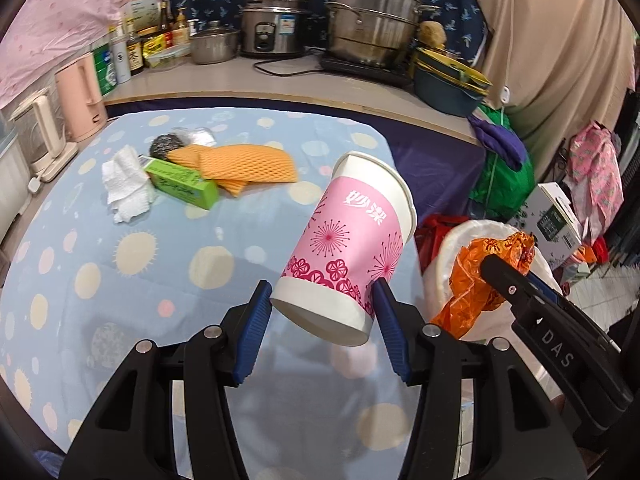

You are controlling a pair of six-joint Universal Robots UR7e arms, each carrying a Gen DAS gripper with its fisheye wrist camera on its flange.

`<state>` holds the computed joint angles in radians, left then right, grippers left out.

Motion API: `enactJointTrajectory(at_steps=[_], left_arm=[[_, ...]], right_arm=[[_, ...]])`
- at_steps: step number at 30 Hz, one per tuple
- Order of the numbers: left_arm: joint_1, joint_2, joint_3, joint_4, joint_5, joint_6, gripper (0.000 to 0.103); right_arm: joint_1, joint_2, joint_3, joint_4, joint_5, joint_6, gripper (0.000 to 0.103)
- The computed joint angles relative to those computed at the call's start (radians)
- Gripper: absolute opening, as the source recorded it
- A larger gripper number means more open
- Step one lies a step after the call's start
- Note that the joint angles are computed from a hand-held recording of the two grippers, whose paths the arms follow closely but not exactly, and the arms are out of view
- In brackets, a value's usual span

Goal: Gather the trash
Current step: 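Carry the pink cup and orange wrapper over the bin with both grippers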

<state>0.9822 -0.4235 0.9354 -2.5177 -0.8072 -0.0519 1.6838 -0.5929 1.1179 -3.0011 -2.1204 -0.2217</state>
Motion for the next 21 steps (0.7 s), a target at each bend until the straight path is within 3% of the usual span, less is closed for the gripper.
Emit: enactJointTrajectory(at_steps=[21], left_arm=[[-0.056,0.13,-0.128,0.09,-0.066,0.048,0.05]], right_arm=[[-0.076,-0.097,0.099,-0.084,-0.108,0.02,0.036]])
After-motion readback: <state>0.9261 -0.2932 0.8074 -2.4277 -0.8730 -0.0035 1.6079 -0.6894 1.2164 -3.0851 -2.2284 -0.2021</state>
